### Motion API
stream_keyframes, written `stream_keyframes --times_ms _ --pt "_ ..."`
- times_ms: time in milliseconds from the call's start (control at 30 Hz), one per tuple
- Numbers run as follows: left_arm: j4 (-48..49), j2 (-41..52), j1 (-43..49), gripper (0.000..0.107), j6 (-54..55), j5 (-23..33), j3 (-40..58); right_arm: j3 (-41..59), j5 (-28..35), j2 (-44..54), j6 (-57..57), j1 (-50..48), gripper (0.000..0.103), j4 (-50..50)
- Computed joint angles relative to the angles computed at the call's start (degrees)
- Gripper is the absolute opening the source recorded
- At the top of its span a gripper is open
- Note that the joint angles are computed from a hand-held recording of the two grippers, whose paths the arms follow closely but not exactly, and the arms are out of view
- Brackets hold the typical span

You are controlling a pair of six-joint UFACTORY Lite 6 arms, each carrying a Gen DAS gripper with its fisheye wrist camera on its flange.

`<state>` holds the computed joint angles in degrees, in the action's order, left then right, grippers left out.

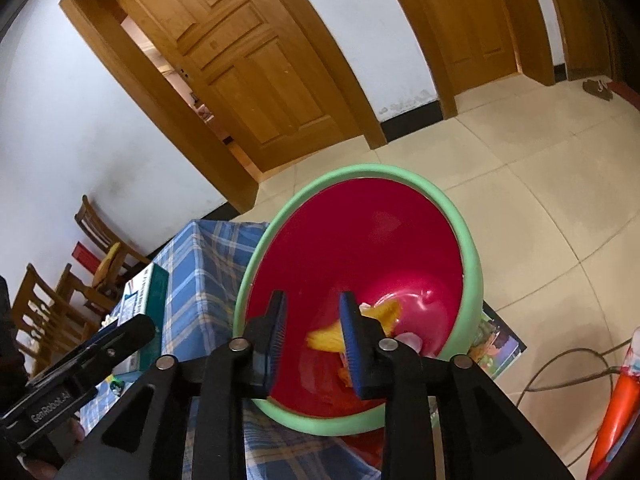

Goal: Collect trash
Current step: 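Open the right tool to drop the foam net while the left tool drops the box in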

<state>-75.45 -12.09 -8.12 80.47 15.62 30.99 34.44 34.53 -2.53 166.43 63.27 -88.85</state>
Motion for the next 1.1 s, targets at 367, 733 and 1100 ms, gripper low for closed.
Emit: stream_keyframes --times_ms 367,733,1100 --pt "-10.61 9.74 -9.93 0.059 7.93 -5.38 3.32 -2.95 6.37 -5.95 -2.68 5.59 0.042 7.01" --pt "-16.19 14.99 -13.07 0.059 11.55 -7.54 6.80 -5.85 7.35 -8.84 -0.20 5.71 0.045 6.24" --pt "-17.90 13.93 -12.56 0.064 12.65 -7.53 5.83 -7.06 8.99 -10.46 0.40 7.38 0.049 7.94"
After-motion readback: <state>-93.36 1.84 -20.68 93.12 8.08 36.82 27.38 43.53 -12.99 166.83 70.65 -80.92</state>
